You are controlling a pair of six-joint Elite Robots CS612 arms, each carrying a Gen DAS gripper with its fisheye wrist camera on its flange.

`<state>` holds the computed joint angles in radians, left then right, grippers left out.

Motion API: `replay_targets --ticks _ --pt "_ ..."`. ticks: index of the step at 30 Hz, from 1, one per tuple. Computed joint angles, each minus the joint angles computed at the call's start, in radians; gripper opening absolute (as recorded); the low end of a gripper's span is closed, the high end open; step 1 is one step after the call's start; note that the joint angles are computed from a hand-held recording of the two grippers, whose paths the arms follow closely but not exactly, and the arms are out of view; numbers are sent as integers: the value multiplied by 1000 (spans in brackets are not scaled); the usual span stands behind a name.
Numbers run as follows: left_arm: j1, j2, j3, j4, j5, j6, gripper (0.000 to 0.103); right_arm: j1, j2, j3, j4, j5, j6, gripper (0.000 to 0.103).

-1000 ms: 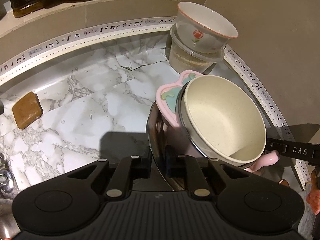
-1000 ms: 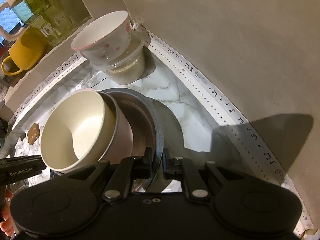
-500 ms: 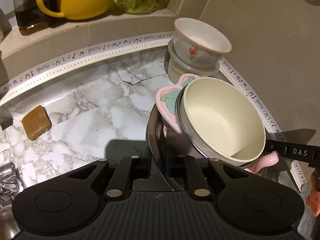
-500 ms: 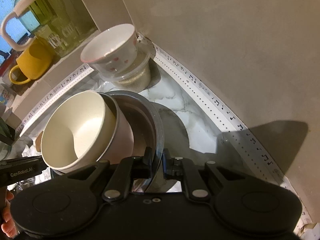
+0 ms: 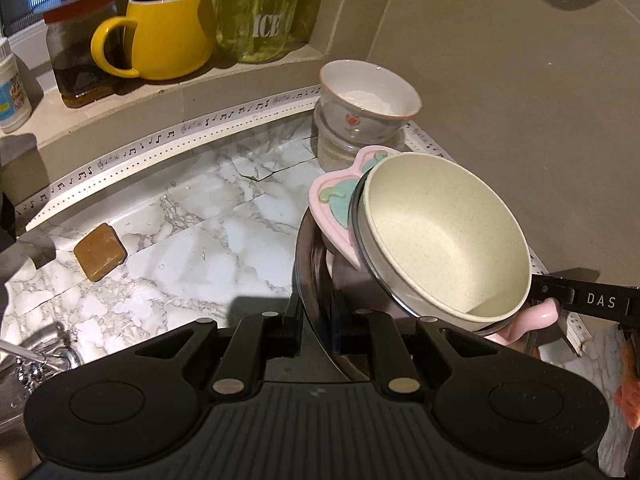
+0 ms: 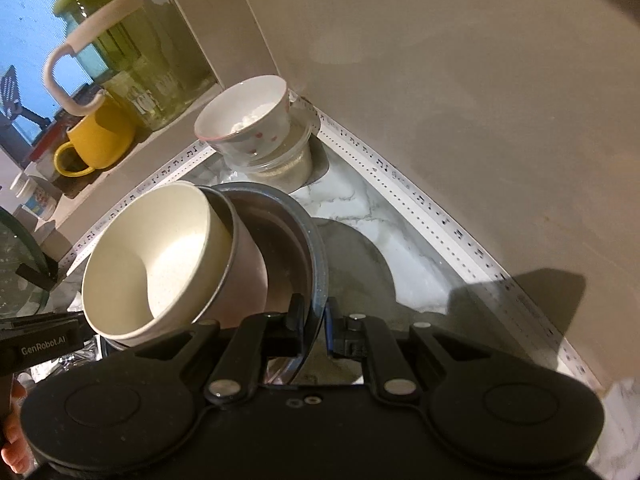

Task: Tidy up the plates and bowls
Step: 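Carry the stacked steel bowl toward the pink bear plate with both grippers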

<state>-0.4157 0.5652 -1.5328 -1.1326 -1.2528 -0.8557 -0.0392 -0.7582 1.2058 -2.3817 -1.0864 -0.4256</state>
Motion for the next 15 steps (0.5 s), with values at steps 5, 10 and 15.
replay_targets --ticks 5,10,15 --pt "-16 -4 -20 22 6 1 12 -11 -36 51 -22 1 0 11" --pt "-34 -3 -43 44 6 -7 12 -24 -70 103 -46 -2 0 11" --pt "-51 0 -64 63 5 -8 12 -40 -98 145 -57 5 -5 11"
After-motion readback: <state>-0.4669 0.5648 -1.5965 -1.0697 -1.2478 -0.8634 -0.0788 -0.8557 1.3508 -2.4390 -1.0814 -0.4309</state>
